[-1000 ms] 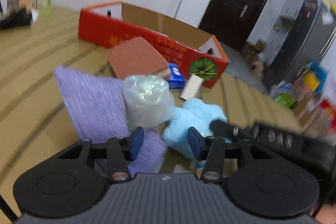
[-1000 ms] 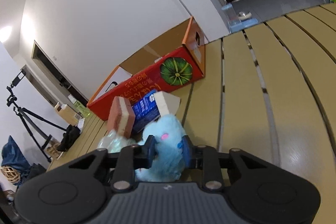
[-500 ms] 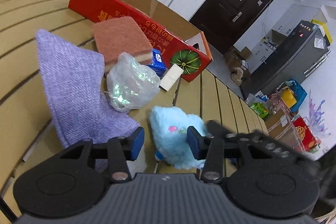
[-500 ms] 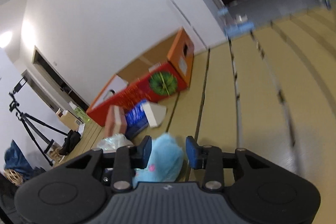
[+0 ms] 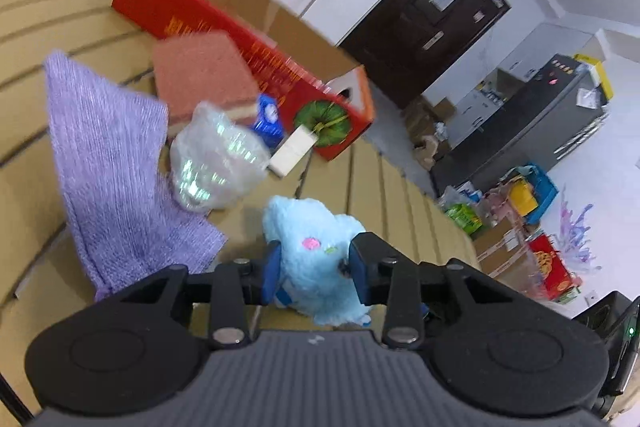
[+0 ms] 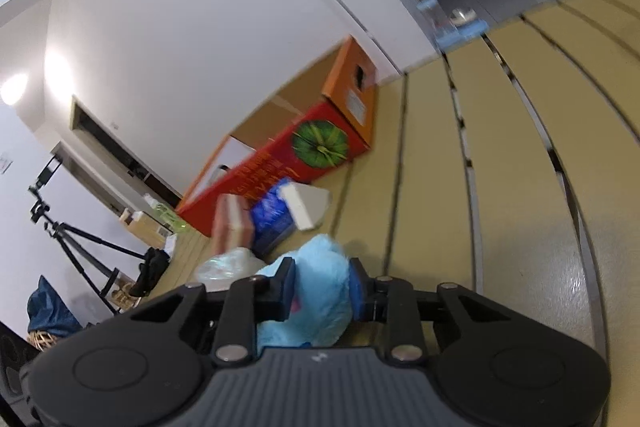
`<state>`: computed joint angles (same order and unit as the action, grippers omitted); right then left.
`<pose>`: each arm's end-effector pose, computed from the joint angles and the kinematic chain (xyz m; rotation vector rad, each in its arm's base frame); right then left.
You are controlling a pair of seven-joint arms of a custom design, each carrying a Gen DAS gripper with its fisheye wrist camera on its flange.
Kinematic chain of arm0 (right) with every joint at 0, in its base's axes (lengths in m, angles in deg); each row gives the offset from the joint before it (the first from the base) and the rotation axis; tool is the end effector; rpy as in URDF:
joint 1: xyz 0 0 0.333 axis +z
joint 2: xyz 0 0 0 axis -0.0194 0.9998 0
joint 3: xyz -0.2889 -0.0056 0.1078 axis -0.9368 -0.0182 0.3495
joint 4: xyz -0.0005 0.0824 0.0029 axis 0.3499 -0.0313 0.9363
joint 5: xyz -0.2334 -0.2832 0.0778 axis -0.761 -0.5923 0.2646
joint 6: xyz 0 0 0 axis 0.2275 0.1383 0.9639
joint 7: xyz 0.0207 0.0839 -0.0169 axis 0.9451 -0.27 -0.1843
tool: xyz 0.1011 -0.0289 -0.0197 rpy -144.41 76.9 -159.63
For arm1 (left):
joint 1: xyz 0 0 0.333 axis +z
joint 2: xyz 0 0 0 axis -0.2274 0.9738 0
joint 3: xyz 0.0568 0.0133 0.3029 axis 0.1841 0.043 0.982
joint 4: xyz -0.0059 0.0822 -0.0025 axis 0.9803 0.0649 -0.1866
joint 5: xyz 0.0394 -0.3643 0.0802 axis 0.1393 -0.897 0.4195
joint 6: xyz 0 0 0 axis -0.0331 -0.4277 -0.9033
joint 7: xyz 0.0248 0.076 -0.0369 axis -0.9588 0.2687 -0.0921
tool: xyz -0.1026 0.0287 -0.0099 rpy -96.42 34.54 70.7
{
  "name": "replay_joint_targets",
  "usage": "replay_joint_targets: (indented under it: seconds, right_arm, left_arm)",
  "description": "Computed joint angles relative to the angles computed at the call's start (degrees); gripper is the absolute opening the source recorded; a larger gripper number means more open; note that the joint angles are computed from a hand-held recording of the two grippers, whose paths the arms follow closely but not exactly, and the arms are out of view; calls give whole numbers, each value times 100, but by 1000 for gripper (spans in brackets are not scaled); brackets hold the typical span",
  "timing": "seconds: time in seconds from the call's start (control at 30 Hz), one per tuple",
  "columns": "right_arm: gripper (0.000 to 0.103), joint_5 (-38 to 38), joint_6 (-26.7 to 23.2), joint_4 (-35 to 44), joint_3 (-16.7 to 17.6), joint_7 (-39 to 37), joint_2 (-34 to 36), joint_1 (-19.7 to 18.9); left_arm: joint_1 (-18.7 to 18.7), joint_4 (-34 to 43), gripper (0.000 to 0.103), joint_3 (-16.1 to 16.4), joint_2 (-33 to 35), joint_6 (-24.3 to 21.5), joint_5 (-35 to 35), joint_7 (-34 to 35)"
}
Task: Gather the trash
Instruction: 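Carry the blue plush toy over the black bin and open both grippers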
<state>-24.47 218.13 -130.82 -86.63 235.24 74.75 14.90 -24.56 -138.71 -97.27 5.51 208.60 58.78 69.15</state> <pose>0.5879 0.1943 0.6786 -0.9848 1.7637 -0.3409 0.6055 -0.2748 0.7114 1.8822 -1.9300 1.5661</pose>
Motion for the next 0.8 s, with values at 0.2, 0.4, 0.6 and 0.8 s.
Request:
replay_joint_targets:
  seconds: [0.2,0.4,0.6,0.8]
  right_arm:
    - [26,503,341,149,263,-793,-41,90]
    - [26,1360,120,1128,712,-1943,648,467]
    - [27,2061,-503,2457,1090,-2902,1589,890]
    - [27,2359,-1689,3862,1206,-3551,2494,1416]
  left_arm:
    - [290,-942,36,117,-1009,286,-527,647]
    - [445,-2504,36,760,-2455,511,-807,1127]
    - [596,-3690,36,1382,-3525,578,-600,1200]
    - [766,-4661,36,1898,-4359,303,-295,1270]
